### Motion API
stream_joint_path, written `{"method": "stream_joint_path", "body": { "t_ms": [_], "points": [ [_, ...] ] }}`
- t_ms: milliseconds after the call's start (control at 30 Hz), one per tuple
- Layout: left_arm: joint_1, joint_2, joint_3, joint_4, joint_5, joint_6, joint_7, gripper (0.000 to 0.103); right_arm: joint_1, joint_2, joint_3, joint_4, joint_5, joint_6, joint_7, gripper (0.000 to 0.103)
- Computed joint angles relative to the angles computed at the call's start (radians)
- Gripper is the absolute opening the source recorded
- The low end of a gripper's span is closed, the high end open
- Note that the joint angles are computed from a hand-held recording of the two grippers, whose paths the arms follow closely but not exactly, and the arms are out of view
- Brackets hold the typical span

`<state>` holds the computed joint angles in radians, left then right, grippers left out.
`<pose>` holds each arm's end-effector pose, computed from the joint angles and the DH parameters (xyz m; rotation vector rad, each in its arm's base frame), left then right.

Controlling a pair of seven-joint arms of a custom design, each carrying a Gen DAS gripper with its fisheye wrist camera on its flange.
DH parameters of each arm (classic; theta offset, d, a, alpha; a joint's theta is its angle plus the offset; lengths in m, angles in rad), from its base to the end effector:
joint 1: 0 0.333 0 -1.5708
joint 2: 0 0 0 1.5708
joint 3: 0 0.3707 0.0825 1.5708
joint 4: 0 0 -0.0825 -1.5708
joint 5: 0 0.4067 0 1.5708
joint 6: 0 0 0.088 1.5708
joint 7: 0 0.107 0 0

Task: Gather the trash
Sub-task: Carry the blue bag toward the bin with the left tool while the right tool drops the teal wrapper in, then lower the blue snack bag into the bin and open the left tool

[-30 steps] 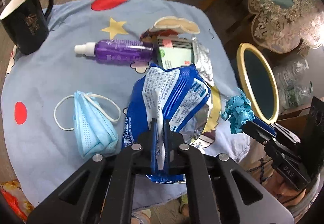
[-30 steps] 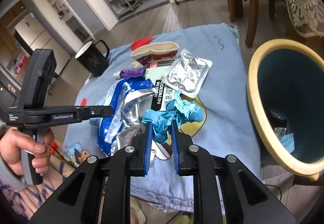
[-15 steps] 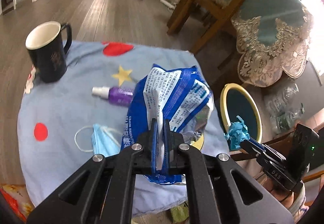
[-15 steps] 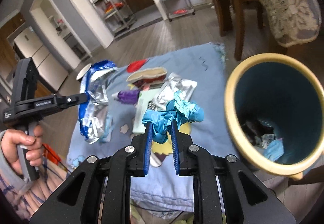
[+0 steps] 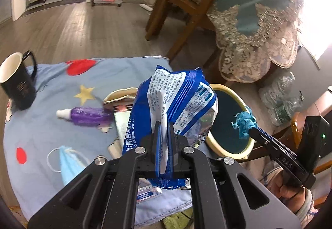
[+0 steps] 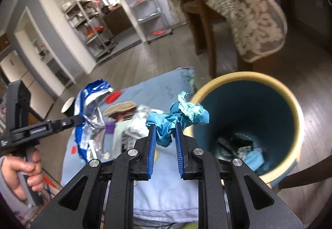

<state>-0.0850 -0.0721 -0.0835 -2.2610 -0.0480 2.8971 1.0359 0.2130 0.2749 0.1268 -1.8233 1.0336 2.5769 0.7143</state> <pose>0.5635 -0.0940 0.5160 -2.2688 1.4931 -0.9237 0.6636 0.2104 0.4732 -1.8985 1.2466 0.0291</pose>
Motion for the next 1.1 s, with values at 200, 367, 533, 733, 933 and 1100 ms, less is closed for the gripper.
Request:
{"method": "stream_joint_path", "body": {
  "t_ms": [200, 367, 533, 733, 933, 1100],
  "points": [
    [-0.007, 0.051, -0.027, 0.066, -0.007, 0.000, 0.036, 0.005, 0.005, 0.024, -0.022, 0.003, -0.070, 0.039, 0.114, 0.020],
    [0.000, 0.100, -0.062, 0.120, -0.045, -0.006, 0.079, 0.005, 0.001, 0.043, -0.032, 0.011, -0.130, 0.042, 0.187, 0.020],
    [0.017, 0.141, -0.095, 0.163, -0.054, -0.012, 0.101, 0.005, 0.003, 0.065, -0.045, 0.024, -0.204, 0.041, 0.272, 0.024],
    [0.034, 0.181, -0.128, 0.206, -0.062, -0.018, 0.114, 0.005, -0.007, 0.080, -0.046, 0.032, -0.249, 0.038, 0.352, 0.039],
    [0.051, 0.230, -0.166, 0.250, -0.074, -0.016, 0.129, 0.005, -0.056, 0.052, -0.002, 0.007, -0.091, 0.077, 0.266, 0.056],
    [0.078, 0.279, -0.219, 0.289, -0.111, 0.012, 0.172, 0.005, -0.066, 0.011, -0.001, -0.018, 0.023, 0.138, 0.207, 0.070]
  ]
}}
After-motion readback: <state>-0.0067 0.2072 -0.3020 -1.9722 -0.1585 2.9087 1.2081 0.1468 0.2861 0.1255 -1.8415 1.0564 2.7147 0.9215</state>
